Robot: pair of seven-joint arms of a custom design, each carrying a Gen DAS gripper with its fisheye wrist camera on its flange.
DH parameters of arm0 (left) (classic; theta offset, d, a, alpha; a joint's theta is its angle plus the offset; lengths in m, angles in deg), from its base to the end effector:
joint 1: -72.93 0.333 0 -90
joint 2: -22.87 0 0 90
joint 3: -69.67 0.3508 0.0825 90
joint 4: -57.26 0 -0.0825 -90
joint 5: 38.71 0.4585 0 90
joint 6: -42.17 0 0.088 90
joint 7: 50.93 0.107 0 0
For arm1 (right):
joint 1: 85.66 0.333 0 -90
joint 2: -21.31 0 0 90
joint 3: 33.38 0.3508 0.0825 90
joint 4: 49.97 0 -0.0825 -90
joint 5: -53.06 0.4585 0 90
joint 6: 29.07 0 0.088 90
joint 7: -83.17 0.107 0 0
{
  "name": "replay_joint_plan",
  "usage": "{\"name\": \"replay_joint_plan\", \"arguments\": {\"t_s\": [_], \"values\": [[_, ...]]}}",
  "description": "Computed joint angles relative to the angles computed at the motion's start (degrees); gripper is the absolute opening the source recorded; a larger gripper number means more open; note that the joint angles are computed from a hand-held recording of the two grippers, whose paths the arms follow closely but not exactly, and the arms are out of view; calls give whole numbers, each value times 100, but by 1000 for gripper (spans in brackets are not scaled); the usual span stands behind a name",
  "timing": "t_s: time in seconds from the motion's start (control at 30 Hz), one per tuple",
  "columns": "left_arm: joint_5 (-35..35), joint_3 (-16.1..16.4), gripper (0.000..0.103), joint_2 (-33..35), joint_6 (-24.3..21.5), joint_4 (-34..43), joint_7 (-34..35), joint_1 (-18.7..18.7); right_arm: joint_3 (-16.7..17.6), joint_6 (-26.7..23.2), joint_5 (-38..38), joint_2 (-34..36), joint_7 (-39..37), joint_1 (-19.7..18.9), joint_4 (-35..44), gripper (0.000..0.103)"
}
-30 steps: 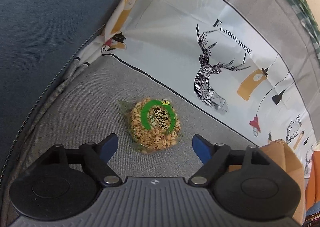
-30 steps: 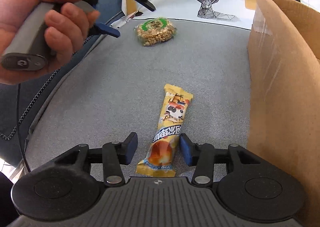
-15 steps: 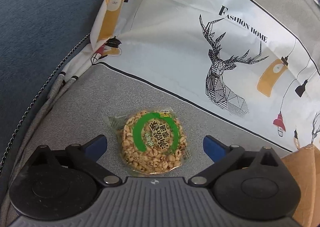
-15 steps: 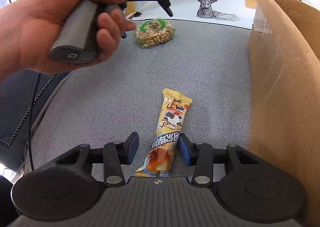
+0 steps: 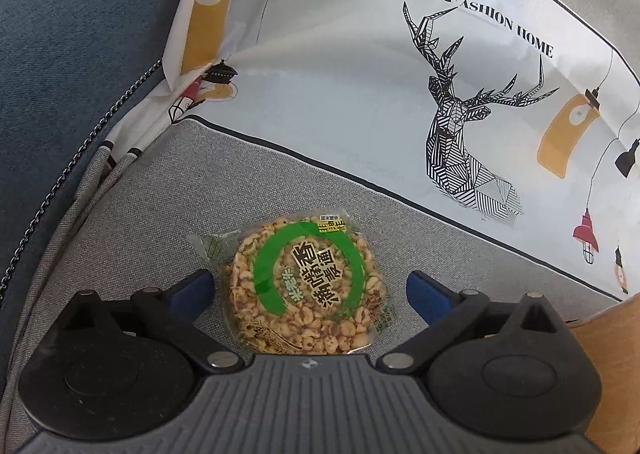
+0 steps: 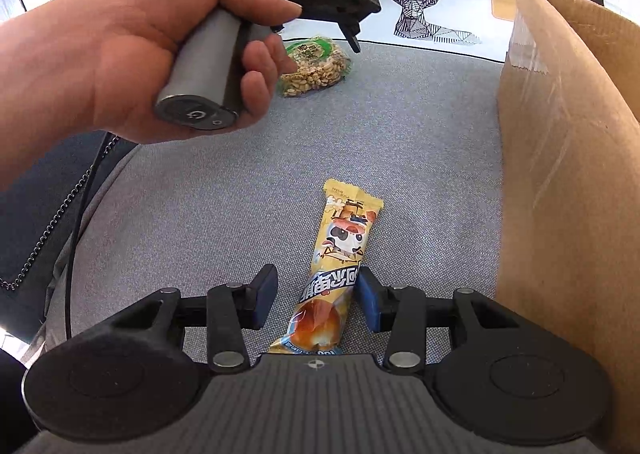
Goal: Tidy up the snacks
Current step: 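Grasp the peanut cake with left tool while right tool grasps the yellow wafer bar, then carry the peanut cake with left tool while right tool carries wafer bar over box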
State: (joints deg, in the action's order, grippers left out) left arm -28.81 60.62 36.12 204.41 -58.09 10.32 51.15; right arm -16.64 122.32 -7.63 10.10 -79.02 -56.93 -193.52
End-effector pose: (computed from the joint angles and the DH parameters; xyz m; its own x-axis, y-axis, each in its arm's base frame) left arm 0.6013 -0.3631 0.3953 -0.2169 -0.9598 0.1780 -0.8427 0.0921 -0.5305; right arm 0.3471 0.3833 0.3576 -0.1422 -0.9779 -0.1534 -0.7305 0.2082 -0.6504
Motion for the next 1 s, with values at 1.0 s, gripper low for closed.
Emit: {"name": "replay_joint_plan", "arguments": {"t_s": [1.0], "values": [[1455,-457,89,-2387,1493,-2154,-1358,759,609,-1757,-1063,-1299,711,495,-199,25]]}}
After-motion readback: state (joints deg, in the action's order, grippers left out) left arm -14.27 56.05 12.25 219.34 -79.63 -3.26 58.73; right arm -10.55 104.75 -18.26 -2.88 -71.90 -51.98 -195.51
